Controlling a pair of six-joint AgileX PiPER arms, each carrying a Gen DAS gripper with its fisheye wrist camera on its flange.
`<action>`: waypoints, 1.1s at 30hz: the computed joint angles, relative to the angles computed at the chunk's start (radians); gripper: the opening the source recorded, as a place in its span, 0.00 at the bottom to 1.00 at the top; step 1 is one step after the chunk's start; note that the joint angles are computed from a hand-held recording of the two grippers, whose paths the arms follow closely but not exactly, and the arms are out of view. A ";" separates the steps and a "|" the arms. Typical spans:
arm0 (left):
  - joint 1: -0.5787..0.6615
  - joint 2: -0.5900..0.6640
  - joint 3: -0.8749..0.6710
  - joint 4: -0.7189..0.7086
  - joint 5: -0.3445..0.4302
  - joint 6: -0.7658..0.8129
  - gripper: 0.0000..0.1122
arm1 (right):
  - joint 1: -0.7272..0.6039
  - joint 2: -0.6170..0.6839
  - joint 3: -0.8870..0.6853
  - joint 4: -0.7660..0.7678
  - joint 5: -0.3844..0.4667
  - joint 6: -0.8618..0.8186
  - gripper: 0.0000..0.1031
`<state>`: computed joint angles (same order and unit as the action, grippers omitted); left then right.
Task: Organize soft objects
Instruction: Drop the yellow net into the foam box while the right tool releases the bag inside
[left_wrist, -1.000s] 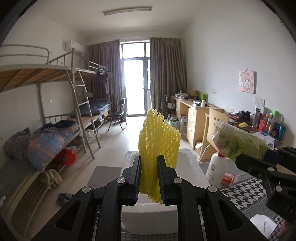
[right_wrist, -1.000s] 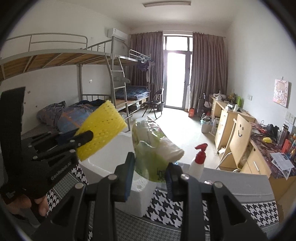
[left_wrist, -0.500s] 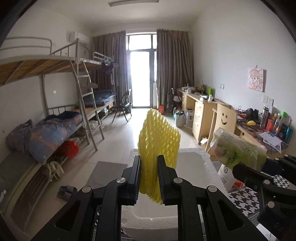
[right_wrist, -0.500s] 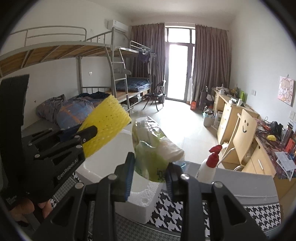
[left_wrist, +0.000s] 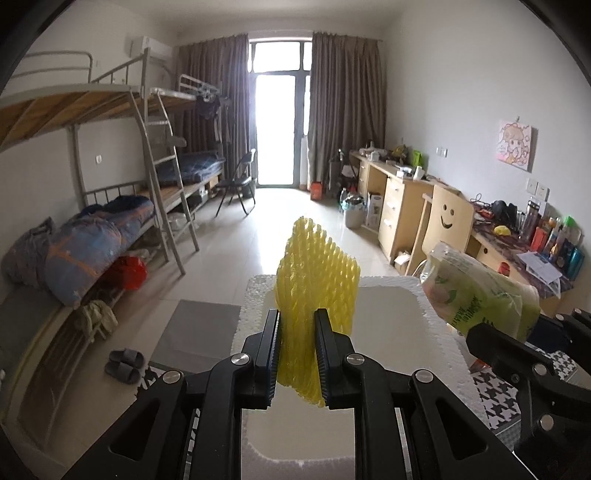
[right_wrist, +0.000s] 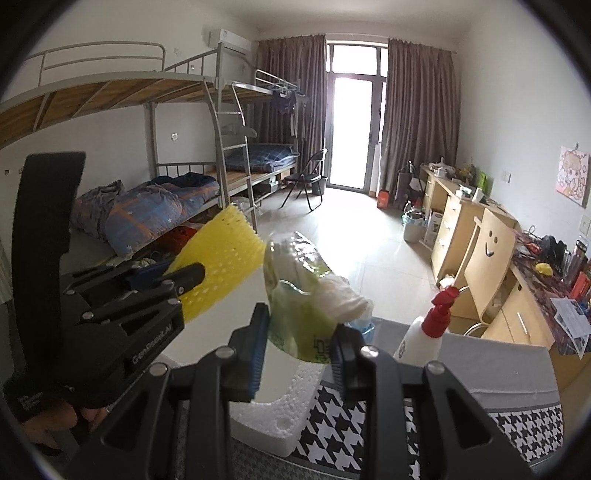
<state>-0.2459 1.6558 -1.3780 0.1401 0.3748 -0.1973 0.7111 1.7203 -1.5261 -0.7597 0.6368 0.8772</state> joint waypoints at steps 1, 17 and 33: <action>-0.002 0.007 -0.008 0.006 0.006 -0.004 0.17 | -0.003 0.003 -0.003 0.008 0.001 -0.006 0.34; 0.020 -0.062 0.071 0.137 -0.079 -0.126 0.90 | 0.000 0.037 -0.061 0.040 0.033 -0.046 0.34; 0.082 -0.140 0.163 0.295 -0.143 -0.288 0.91 | 0.006 0.088 -0.149 0.126 0.057 -0.145 0.34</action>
<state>-0.1637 1.5158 -1.2145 0.4348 0.2320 -0.4852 0.7169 1.8080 -1.6747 -0.6339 0.6934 0.7322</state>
